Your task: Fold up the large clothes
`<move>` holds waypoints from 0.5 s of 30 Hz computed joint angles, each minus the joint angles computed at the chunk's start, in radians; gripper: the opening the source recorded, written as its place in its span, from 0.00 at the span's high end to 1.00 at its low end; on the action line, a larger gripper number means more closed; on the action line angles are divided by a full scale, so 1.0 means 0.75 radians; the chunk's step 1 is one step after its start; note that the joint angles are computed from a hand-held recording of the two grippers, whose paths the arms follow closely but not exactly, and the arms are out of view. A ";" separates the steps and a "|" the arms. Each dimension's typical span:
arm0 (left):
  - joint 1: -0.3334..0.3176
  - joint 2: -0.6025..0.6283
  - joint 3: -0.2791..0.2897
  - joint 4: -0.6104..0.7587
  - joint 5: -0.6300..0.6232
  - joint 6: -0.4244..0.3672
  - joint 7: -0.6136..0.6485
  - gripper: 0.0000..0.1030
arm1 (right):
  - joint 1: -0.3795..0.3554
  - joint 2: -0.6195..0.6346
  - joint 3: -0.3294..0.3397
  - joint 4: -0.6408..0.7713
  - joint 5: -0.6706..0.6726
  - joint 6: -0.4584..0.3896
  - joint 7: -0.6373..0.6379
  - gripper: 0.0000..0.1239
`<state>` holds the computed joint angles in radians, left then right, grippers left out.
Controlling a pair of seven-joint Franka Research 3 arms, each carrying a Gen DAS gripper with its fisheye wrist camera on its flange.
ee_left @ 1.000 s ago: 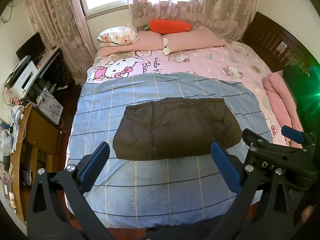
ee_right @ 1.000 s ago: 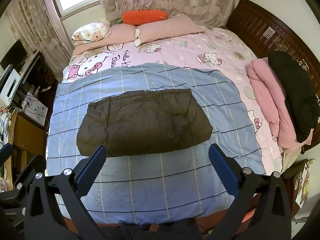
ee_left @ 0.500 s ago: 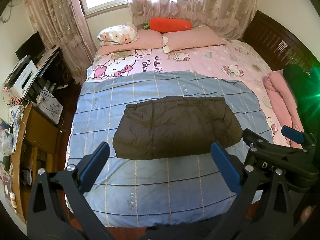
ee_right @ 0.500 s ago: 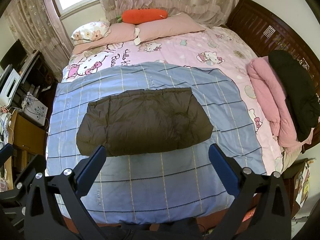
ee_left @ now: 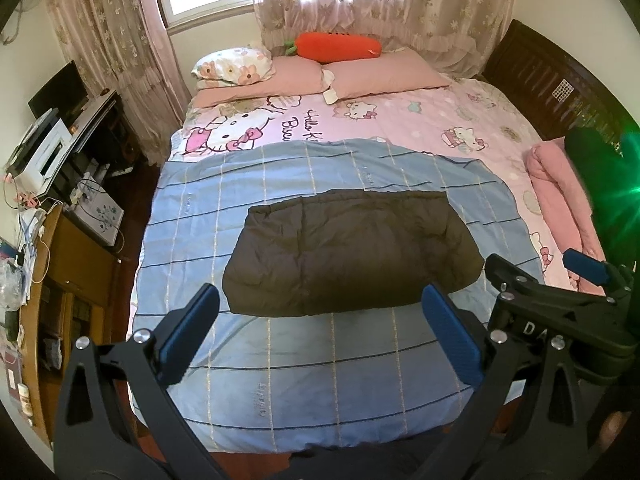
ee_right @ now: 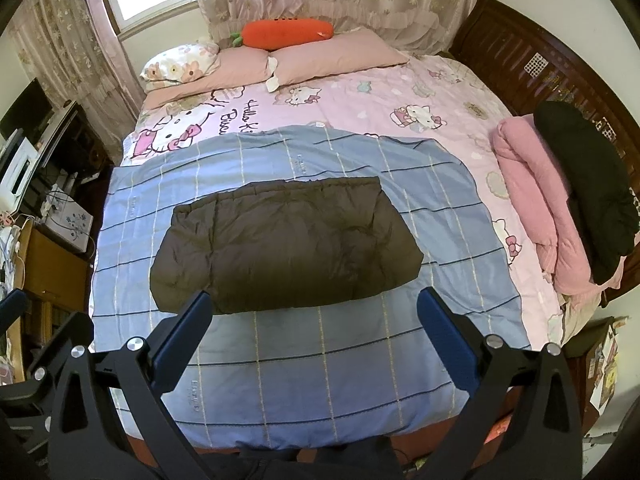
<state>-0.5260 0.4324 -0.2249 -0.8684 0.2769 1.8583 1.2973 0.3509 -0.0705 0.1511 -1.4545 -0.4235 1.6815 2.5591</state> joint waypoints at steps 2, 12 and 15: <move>0.005 -0.014 -0.001 -0.023 -0.004 0.010 -0.002 0.02 | -0.002 0.001 -0.003 0.001 0.004 0.002 -0.007 0.18; -0.022 -0.011 0.010 -0.018 0.052 0.030 -0.001 0.02 | -0.004 -0.002 -0.002 -0.002 0.006 0.002 -0.011 0.18; -0.029 -0.016 0.011 -0.026 0.072 0.051 -0.005 0.02 | -0.004 -0.004 -0.002 -0.003 0.006 0.003 -0.008 0.18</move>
